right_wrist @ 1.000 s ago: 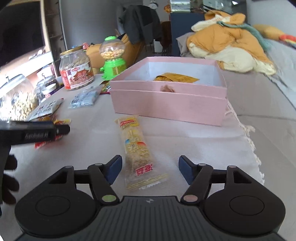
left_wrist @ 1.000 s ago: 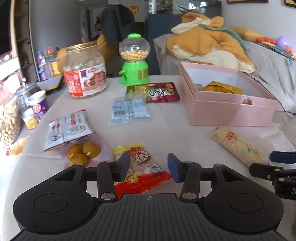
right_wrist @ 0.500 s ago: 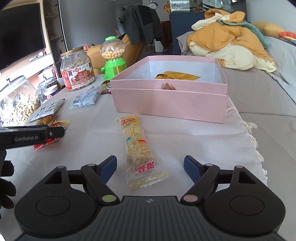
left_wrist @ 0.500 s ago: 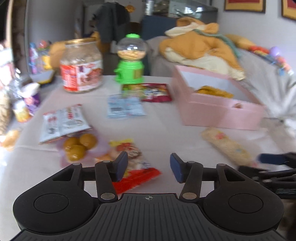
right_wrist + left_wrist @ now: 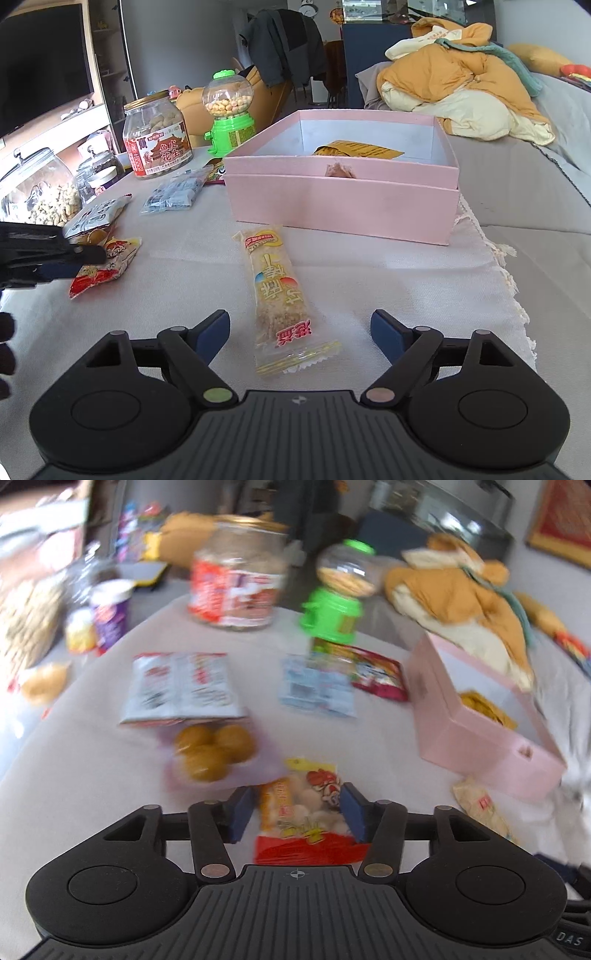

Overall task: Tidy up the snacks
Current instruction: 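Grasp the red cartoon snack pack with the left tool and lift it, then drop the red snack pack from the left tool while the right tool drops the wafer bar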

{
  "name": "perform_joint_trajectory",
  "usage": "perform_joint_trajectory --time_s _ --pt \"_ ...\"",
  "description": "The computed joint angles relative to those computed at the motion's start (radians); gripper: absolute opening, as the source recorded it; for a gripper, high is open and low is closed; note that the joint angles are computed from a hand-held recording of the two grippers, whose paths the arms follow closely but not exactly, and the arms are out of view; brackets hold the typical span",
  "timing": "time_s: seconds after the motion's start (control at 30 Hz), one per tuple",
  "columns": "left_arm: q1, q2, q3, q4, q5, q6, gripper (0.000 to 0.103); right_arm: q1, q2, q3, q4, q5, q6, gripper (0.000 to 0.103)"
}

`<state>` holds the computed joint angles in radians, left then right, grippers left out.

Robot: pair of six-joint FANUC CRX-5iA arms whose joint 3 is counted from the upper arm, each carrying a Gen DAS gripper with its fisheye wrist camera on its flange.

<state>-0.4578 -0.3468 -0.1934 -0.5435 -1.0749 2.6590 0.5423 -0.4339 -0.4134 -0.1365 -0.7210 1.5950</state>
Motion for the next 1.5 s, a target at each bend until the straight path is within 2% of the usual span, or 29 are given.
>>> perform_joint_trajectory --time_s 0.07,0.13,0.17,0.2,0.27,0.37,0.43,0.53,0.63,0.67,0.7,0.73,0.83,0.97,1.1,1.2,1.37,1.5 --pt "-0.002 0.028 0.008 0.009 0.038 -0.070 0.061 0.003 -0.001 -0.002 0.005 0.000 -0.003 0.084" --pt "-0.059 0.072 0.048 -0.050 -0.005 -0.097 0.059 0.006 0.001 -0.001 0.011 0.000 -0.005 0.085" --pt "-0.084 0.085 0.058 -0.068 -0.018 -0.110 0.051 0.007 0.001 -0.001 0.012 -0.001 -0.006 0.085" --pt "-0.099 0.084 0.056 -0.072 -0.015 -0.117 0.039 0.007 0.001 0.000 0.011 -0.003 -0.003 0.085" --pt "-0.131 0.071 0.045 -0.060 -0.004 -0.122 0.032 0.000 0.008 0.013 -0.003 -0.016 0.019 0.085" --pt "-0.162 0.037 0.009 -0.025 0.033 -0.147 0.028 -0.035 0.051 0.073 -0.070 -0.064 0.110 0.085" --pt "-0.199 0.039 0.014 -0.054 0.013 -0.121 0.028 -0.009 0.070 0.076 -0.005 -0.045 0.084 0.085" --pt "-0.189 0.025 -0.001 -0.047 0.031 -0.106 0.027 0.022 0.109 0.092 0.055 -0.016 0.081 0.082" --pt "-0.177 0.013 -0.013 -0.036 0.047 -0.109 0.027 0.028 0.158 0.145 0.028 -0.054 0.129 0.055" --pt "-0.180 0.013 -0.014 -0.040 0.048 -0.106 0.028 0.025 0.168 0.163 0.004 -0.075 0.158 0.040" --pt "-0.181 0.013 -0.014 -0.042 0.049 -0.103 0.028 0.029 0.167 0.166 -0.001 -0.081 0.169 0.031" --pt "-0.179 0.012 -0.016 -0.043 0.052 -0.099 0.028 0.030 0.165 0.172 -0.006 -0.096 0.178 0.029" --pt "-0.164 0.010 -0.021 -0.032 0.067 -0.093 0.028 -0.008 0.167 0.213 -0.076 -0.176 0.226 0.028" --pt "-0.136 -0.005 -0.039 -0.029 0.101 -0.062 0.028 -0.028 0.117 0.177 -0.053 -0.185 0.248 0.028" --pt "-0.094 -0.031 -0.074 -0.033 0.151 -0.013 0.028 -0.104 0.099 0.190 -0.102 -0.237 0.298 0.028" --pt "-0.067 -0.015 -0.061 -0.026 0.153 -0.036 0.028 -0.154 0.106 0.205 -0.137 -0.270 0.325 0.028" --pt "-0.046 0.020 -0.019 -0.032 0.132 -0.065 0.029 -0.178 0.091 0.184 -0.157 -0.251 0.355 0.029" --pt "0.007 0.003 -0.032 0.006 0.172 -0.103 0.030 -0.181 0.077 0.160 -0.170 -0.222 0.373 0.033"
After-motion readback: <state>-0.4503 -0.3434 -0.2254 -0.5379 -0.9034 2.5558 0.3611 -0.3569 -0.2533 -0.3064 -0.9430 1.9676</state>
